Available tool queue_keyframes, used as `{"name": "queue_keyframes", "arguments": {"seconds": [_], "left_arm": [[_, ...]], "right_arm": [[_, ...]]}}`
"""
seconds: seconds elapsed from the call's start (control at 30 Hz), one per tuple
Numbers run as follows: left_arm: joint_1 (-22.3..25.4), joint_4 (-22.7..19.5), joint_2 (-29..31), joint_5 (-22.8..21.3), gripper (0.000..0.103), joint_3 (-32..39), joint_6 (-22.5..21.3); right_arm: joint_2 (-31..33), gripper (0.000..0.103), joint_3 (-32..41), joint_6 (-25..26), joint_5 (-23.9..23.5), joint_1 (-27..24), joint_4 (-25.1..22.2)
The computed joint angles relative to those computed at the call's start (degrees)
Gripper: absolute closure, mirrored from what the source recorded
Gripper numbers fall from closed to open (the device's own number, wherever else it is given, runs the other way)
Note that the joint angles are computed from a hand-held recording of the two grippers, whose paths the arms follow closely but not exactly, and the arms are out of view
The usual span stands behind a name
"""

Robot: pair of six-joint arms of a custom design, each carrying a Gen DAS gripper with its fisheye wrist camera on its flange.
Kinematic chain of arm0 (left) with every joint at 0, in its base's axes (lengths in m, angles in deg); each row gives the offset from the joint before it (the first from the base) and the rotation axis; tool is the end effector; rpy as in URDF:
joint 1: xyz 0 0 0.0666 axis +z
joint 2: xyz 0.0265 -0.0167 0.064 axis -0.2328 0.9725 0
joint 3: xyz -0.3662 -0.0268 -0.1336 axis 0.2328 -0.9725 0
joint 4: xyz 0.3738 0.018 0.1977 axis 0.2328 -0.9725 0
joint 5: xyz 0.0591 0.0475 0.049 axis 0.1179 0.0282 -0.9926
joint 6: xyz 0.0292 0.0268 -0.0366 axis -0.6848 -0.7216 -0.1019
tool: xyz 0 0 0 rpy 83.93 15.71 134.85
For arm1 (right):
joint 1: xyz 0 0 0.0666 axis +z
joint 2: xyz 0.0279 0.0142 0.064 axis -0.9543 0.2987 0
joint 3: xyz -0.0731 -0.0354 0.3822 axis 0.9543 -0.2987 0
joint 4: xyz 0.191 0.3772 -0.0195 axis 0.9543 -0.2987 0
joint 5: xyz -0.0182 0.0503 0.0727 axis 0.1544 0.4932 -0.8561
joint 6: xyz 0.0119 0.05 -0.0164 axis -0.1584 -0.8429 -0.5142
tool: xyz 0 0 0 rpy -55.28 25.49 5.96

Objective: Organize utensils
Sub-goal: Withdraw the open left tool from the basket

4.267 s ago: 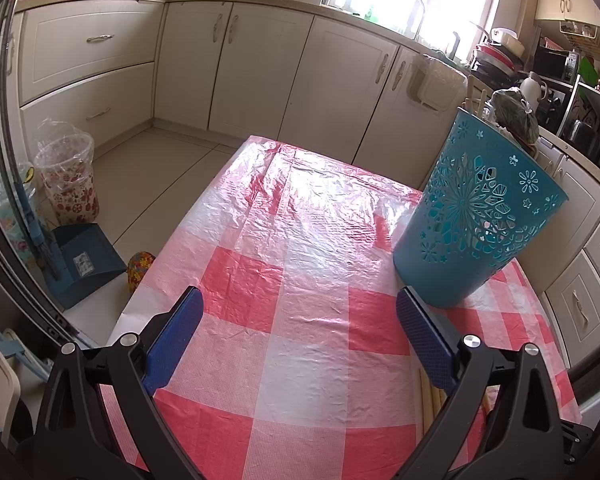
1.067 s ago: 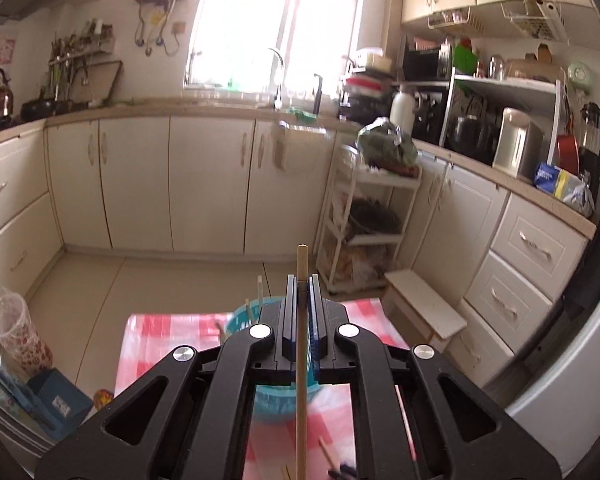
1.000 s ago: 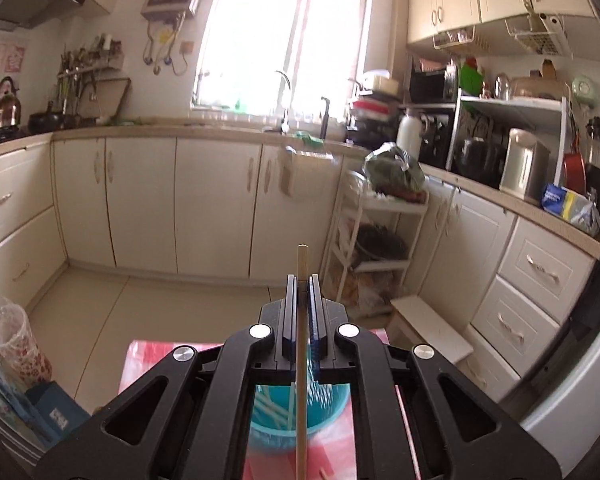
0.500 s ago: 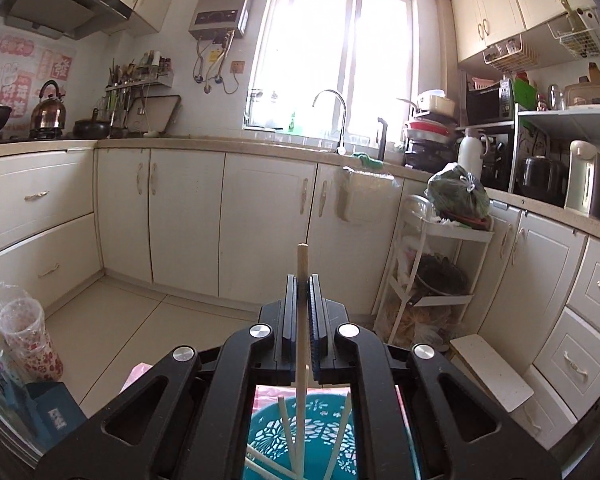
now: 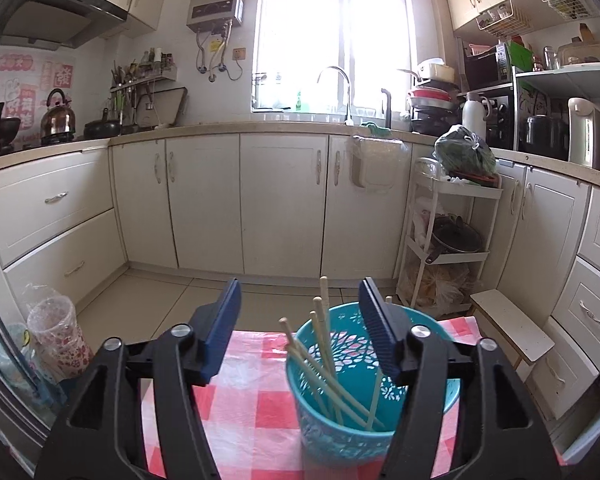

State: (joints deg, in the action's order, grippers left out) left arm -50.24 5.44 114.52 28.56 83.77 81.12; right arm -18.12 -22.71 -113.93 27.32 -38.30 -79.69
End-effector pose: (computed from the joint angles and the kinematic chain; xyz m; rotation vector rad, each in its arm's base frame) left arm 0.4593 -0.3404 0.4630 0.5035 1.8428 -0.4034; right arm 0.2787 0.1740 0.3378 0.6373 2.3418 0.2590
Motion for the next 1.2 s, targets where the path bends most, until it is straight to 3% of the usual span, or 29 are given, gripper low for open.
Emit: {"name": "queue_keyframes", "arguments": {"seconds": [0.17,0.37,0.5,0.6,1.2], "left_arm": [[1.44,0.74,-5.71,-1.02,0.024,-7.16,-2.31],[3.05,-0.34,-9.1,-1.09,0.017,-12.13,-3.4],[3.77,-1.52,-8.98,-1.32,0.015,-13.22,-3.5],[4.06,-1.67,-8.5,-1.45,0.014,-13.82,-3.7],[4.93,-7.11,-2.26,1.69,0.008,-13.4,-1.15]], "right_arm": [[0.51,0.088,0.38,-0.01,0.51,0.27,-0.33],[1.18,0.084,0.94,0.36,1.22,0.78,-0.73],[1.46,0.082,1.2,0.41,1.86,1.03,-1.08],[1.59,0.074,1.43,-0.51,3.14,1.33,-1.8],[2.84,0.071,2.47,0.12,3.87,1.63,-2.92]]}}
